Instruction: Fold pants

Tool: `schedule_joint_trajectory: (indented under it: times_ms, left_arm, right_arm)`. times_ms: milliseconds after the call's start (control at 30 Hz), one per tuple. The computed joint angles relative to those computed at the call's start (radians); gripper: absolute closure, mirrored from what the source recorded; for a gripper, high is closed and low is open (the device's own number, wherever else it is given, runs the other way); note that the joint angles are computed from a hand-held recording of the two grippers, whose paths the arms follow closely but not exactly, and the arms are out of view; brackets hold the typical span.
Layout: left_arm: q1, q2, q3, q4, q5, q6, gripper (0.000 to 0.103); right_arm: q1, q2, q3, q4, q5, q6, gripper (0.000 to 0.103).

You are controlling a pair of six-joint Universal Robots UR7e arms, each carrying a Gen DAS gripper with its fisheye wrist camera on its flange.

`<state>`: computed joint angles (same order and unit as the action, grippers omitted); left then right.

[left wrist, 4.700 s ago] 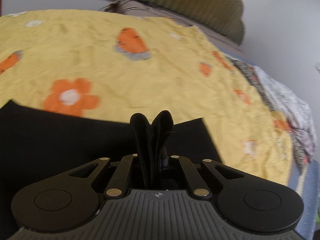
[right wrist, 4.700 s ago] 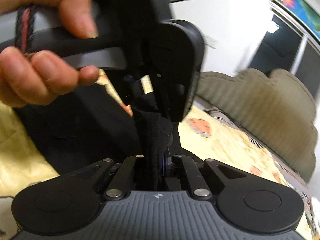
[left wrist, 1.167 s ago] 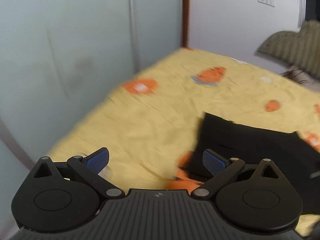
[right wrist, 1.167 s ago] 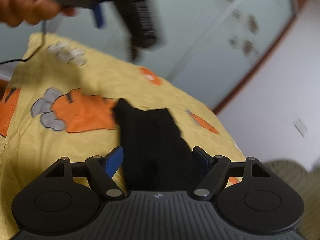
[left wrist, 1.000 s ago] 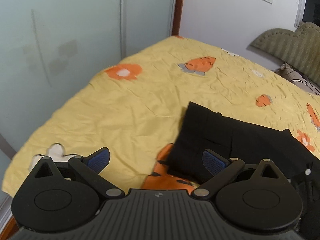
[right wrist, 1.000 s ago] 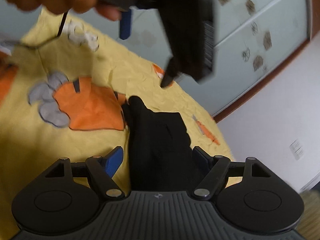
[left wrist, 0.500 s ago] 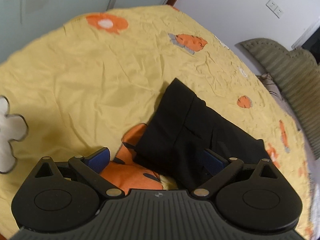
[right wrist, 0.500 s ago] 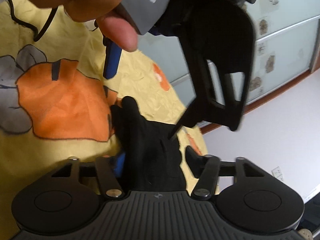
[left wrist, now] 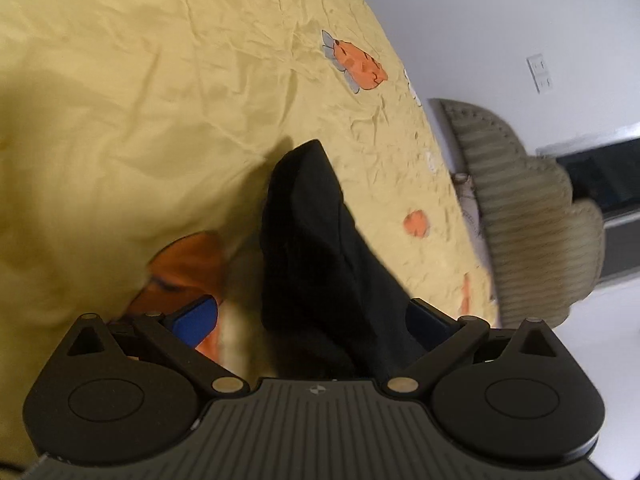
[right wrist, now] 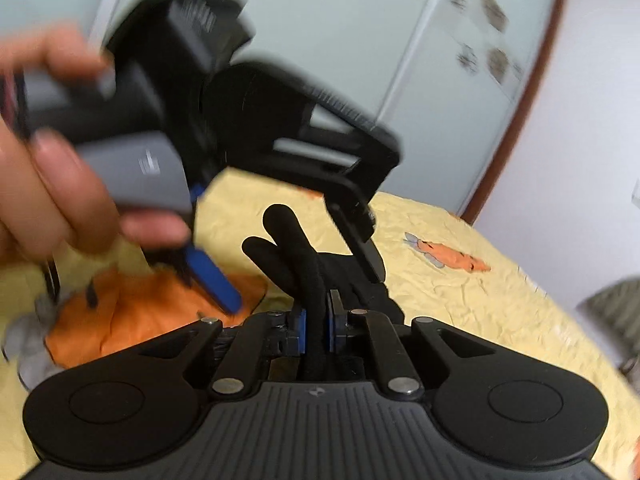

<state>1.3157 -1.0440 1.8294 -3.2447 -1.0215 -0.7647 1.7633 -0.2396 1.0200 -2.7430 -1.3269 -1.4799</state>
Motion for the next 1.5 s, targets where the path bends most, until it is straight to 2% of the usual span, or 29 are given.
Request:
schedule_joint_trajectory:
  times_ms: [100, 133, 200, 233, 300, 333, 367, 400, 467, 533, 633, 667, 833, 900, 933, 967, 1033, 1100, 1133, 1200, 1233, 1333, 1433, 1500]
  left_arm:
    - [0.032, 0.038, -0.057, -0.007, -0.040, -0.021, 0.002]
    - [0.043, 0.050, -0.073, -0.014, -0.061, -0.029, 0.005]
    - [0.052, 0.064, -0.085, -0.049, -0.075, -0.031, 0.017]
    - [0.053, 0.065, -0.088, -0.055, -0.080, -0.024, 0.030]
    - [0.050, 0.063, -0.093, -0.036, -0.055, -0.007, 0.036]
    - [0.048, 0.061, -0.093, -0.032, -0.041, 0.000, 0.042]
    - [0.046, 0.059, -0.092, -0.021, -0.026, 0.003, 0.051]
    - [0.044, 0.058, -0.092, -0.012, -0.013, 0.006, 0.055]
    - [0.029, 0.055, -0.082, -0.017, 0.026, 0.032, 0.071]
    - [-0.003, 0.059, -0.077, -0.028, 0.096, 0.098, 0.077]
    - [-0.058, 0.083, -0.091, -0.033, 0.221, 0.210, 0.083]
    - [-0.075, 0.094, -0.098, -0.032, 0.261, 0.245, 0.084]
    - [-0.161, 0.160, -0.142, -0.043, 0.457, 0.400, 0.086]
    - [-0.182, 0.182, -0.157, -0.053, 0.496, 0.430, 0.087]
    - [-0.185, 0.189, -0.162, -0.061, 0.498, 0.431, 0.087]
    - [-0.186, 0.192, -0.165, -0.067, 0.496, 0.433, 0.087]
    - [-0.183, 0.189, -0.169, -0.057, 0.492, 0.423, 0.087]
    - [-0.167, 0.168, -0.164, -0.017, 0.457, 0.377, 0.087]
    - [-0.157, 0.153, -0.159, 0.002, 0.430, 0.347, 0.087]
    - [-0.135, 0.115, -0.138, 0.039, 0.369, 0.283, 0.087]
    - [-0.125, 0.095, -0.125, 0.050, 0.335, 0.246, 0.087]
    - [-0.096, 0.054, -0.113, 0.099, 0.236, 0.193, 0.087]
    - [-0.089, 0.047, -0.122, 0.141, 0.223, 0.206, 0.087]
    - [-0.084, 0.050, -0.130, 0.160, 0.223, 0.210, 0.086]
  right_arm:
    - [-0.002, 0.005, -0.041, 0.056, 0.005, 0.055, 0.094]
    - [-0.002, -0.002, -0.049, 0.094, -0.005, 0.058, 0.094]
    - [-0.004, -0.019, -0.080, 0.216, -0.031, 0.065, 0.093]
    - [-0.010, -0.038, -0.091, 0.297, -0.019, 0.080, 0.093]
    - [-0.034, -0.042, -0.167, 0.482, 0.074, 0.143, 0.093]
    - [-0.043, -0.037, -0.204, 0.527, 0.113, 0.214, 0.093]
    - [-0.046, -0.019, -0.247, 0.531, 0.123, 0.285, 0.093]
    - [-0.041, 0.003, -0.282, 0.493, 0.097, 0.334, 0.093]
    - [-0.022, 0.035, -0.291, 0.362, -0.010, 0.316, 0.093]
    - [-0.013, 0.074, -0.328, 0.340, -0.066, 0.297, 0.093]
    - [-0.023, 0.114, -0.406, 0.455, -0.019, 0.375, 0.093]
    - [-0.025, 0.126, -0.423, 0.461, -0.005, 0.393, 0.093]
    - [-0.035, 0.096, -0.356, 0.390, 0.033, 0.411, 0.093]
    - [-0.040, 0.083, -0.348, 0.389, 0.036, 0.423, 0.093]
    - [-0.044, 0.049, -0.303, 0.385, 0.034, 0.424, 0.092]
    - [-0.047, 0.035, -0.295, 0.403, 0.029, 0.419, 0.091]
    - [-0.049, -0.001, -0.262, 0.436, 0.011, 0.399, 0.072]
    - [-0.054, -0.061, -0.148, 0.363, 0.020, 0.376, 0.019]
    - [-0.055, -0.089, -0.082, 0.309, 0.038, 0.347, 0.012]
    - [-0.048, -0.122, 0.033, 0.140, 0.036, 0.304, 0.013]
    - [-0.041, -0.125, 0.062, 0.094, 0.028, 0.269, 0.013]
    - [-0.019, -0.116, 0.115, 0.029, -0.019, 0.137, 0.013]
    - [-0.007, -0.090, 0.204, -0.174, -0.075, -0.044, 0.013]
    - [-0.010, -0.048, 0.241, -0.360, -0.069, -0.182, 0.014]
